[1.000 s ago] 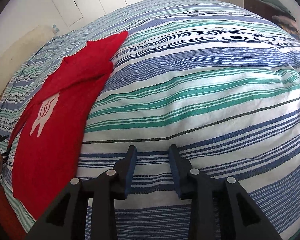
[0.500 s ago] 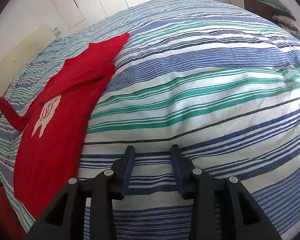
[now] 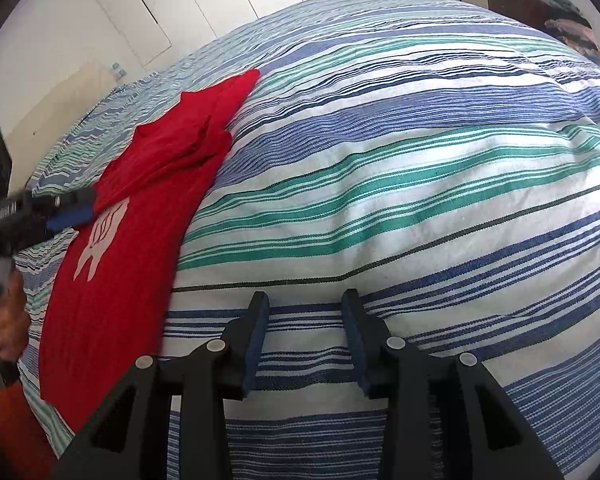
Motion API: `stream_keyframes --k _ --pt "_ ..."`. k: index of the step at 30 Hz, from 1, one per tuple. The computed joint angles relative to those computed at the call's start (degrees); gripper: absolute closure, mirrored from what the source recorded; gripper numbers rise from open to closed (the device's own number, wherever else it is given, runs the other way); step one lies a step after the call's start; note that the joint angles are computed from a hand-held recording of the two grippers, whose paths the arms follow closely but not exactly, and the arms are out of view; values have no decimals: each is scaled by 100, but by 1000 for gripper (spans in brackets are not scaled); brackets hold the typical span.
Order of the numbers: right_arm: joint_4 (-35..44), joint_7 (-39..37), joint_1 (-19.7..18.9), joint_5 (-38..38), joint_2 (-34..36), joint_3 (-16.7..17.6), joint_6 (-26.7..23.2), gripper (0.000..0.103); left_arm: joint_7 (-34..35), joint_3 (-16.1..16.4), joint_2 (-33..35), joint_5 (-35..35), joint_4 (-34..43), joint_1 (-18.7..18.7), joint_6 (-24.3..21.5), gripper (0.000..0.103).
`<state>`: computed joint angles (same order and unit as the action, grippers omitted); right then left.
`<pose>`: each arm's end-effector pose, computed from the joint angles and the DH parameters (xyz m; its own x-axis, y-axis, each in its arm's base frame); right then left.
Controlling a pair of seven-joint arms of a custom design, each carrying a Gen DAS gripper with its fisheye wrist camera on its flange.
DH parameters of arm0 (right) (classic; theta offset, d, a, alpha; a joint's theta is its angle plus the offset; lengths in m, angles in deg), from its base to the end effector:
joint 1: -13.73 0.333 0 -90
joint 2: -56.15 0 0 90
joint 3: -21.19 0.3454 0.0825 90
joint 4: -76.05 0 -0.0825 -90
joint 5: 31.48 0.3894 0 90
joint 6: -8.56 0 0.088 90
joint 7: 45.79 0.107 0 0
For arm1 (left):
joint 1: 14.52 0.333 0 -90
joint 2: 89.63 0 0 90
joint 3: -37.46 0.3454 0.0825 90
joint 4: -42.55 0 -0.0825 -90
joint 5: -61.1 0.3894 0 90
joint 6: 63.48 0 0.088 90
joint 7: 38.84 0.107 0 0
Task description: Fold small clothes
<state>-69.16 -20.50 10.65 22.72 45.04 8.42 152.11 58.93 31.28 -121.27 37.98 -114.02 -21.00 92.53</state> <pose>0.4351 -0.1298 0.3804 0.2008 -0.9132 -0.3547 -0.8656 0.0041 -0.5007 0.3782 -0.0715 0.4660 -0.0871 -0.9754 0.2024 -0.8624 -0.0279 -0.5055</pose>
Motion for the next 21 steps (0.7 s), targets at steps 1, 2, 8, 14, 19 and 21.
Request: stream_keyframes --k 1,2,8,14,19,21 --pt "2 -10 0 9 2 -5 -16 63 -3 103 -211 170 -118 295 -62 38" --pt "1 -26 0 18 -1 -7 -29 62 -44 166 -268 330 -154 608 -44 37" --pt "-31 -149 46 65 -12 39 73 56 767 786 267 665 63 1329 202 38" --pt "-89 -259 130 101 -41 58 252 54 1489 632 1119 325 417 1090 564 37" --pt "-101 -318 168 133 -39 49 307 54 -99 -142 1394 1358 429 2016 843 99" --pt "-104 -319 178 135 -39 52 328 54 -184 298 1260 840 206 1770 1164 99"
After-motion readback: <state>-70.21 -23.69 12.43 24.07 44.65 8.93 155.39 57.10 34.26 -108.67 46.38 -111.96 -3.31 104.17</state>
